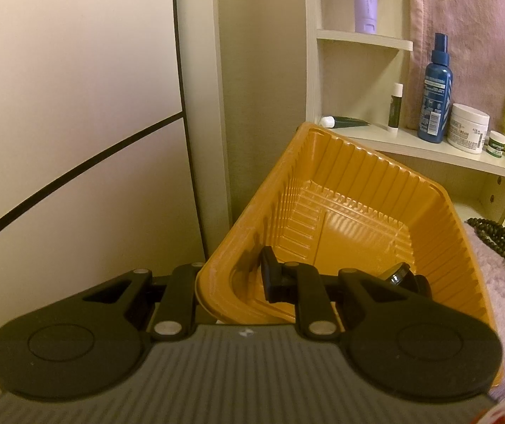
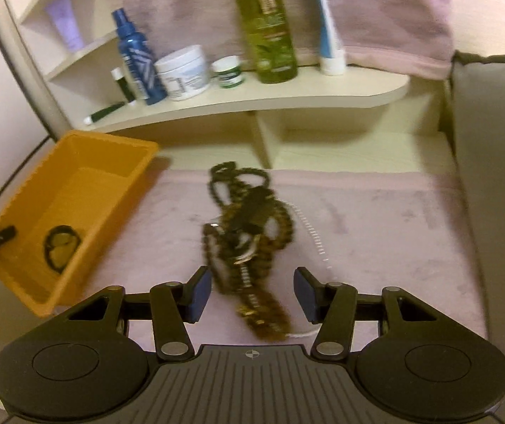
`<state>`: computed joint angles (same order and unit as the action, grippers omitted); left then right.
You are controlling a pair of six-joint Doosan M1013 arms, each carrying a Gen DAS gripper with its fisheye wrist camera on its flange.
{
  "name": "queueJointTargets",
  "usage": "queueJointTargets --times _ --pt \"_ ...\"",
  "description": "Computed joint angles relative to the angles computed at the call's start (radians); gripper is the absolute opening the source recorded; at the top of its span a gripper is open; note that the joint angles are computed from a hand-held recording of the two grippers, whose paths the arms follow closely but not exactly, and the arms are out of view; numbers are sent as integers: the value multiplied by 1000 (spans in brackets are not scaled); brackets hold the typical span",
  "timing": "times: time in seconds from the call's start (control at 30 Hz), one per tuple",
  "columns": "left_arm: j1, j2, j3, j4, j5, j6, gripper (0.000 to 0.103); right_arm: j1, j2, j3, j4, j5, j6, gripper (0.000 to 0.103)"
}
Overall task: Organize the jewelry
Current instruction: 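Grasp a dark beaded bracelet from the pile with the right gripper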
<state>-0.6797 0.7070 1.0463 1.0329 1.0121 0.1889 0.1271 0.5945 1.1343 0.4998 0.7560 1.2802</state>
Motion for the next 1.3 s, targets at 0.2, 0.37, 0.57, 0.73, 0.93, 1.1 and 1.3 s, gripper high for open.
queueJointTargets --times 0.2,0.37,0.57,0.73,0.93,1.1,1.3 --pt "-1 2 -3 -2 4 2 18 -1 11 -8 1 6 -45 37" --pt "-1 1 -3 -2 4 2 18 5 13 2 12 6 -59 30" --pt "-1 2 -3 -3 5 0 18 7 26 -17 29 -16 -44 27" --pt "-2 1 -2 -3 5 -5 18 12 40 -38 74 9 -124 27" --pt "-1 1 -2 -7 3 -4 18 33 61 -49 -15 3 -91 22" --pt "0 0 -2 -7 2 -6 18 31 54 -33 19 -20 -130 7" --pt "0 0 -1 -8 1 -7 18 21 32 -21 140 -43 -176 7"
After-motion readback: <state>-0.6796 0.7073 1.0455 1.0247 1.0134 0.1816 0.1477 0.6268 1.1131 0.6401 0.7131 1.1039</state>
